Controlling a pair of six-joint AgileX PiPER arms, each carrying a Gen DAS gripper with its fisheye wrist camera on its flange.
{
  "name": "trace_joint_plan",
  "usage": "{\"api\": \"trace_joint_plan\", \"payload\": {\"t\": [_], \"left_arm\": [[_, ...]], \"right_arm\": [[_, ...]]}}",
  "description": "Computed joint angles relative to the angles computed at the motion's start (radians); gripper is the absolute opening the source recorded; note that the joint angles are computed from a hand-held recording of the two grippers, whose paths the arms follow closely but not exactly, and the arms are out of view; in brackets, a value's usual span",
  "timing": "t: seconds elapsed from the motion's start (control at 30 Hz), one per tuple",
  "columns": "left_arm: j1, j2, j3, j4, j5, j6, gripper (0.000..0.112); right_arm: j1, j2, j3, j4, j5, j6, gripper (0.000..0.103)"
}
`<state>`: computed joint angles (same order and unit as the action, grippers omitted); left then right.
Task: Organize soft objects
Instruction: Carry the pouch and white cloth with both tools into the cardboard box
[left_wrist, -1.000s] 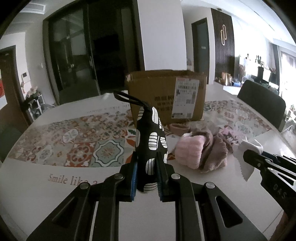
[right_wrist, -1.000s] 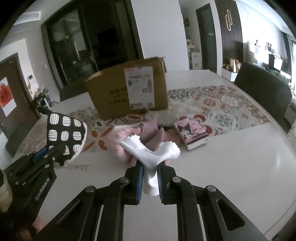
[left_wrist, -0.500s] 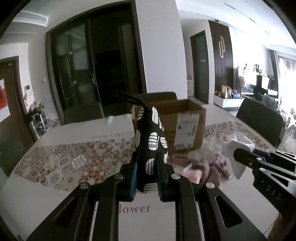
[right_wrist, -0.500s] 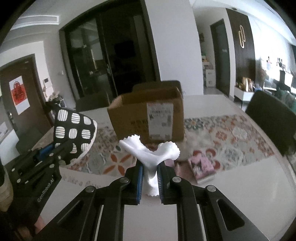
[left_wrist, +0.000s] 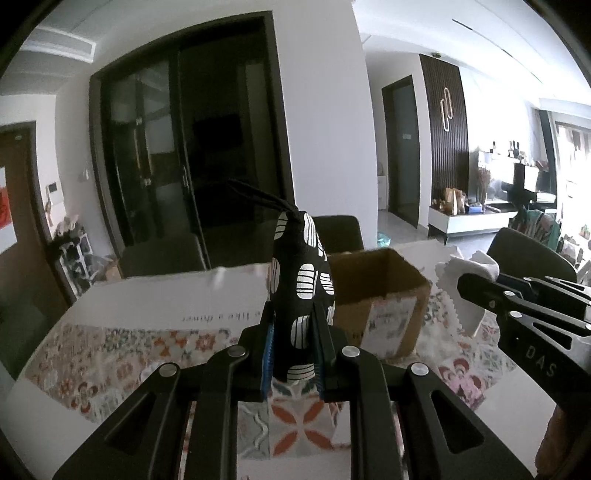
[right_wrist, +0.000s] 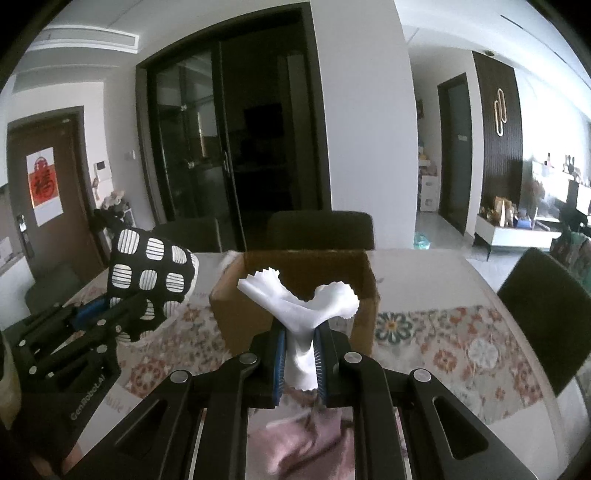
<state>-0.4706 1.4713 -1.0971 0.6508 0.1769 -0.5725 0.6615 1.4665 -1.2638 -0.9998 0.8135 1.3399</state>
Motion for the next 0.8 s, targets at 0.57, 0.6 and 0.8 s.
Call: {"api": "trace_joint_plan", "payload": {"t": [0.57,0.6,0.8], "left_arm": [[0.020,0.379,-0.520,-0.488,0.198,0.525,0.019],[0.020,0.402,-0.547,-0.507,0.212,0.541,0.019],[0.016,0.557,-0.763,-0.557,0.348,0.596,0.019]], "right_arm": [[-0.340,0.310,-0.427,0.549,-0.119,-0.641,0.015],[-0.360,0.338,-0.463,0.596,-0.108,-0.681,0.015],[-0.435,0.497,-0.666,0.754,-0.010,-0.838,0.015]]}}
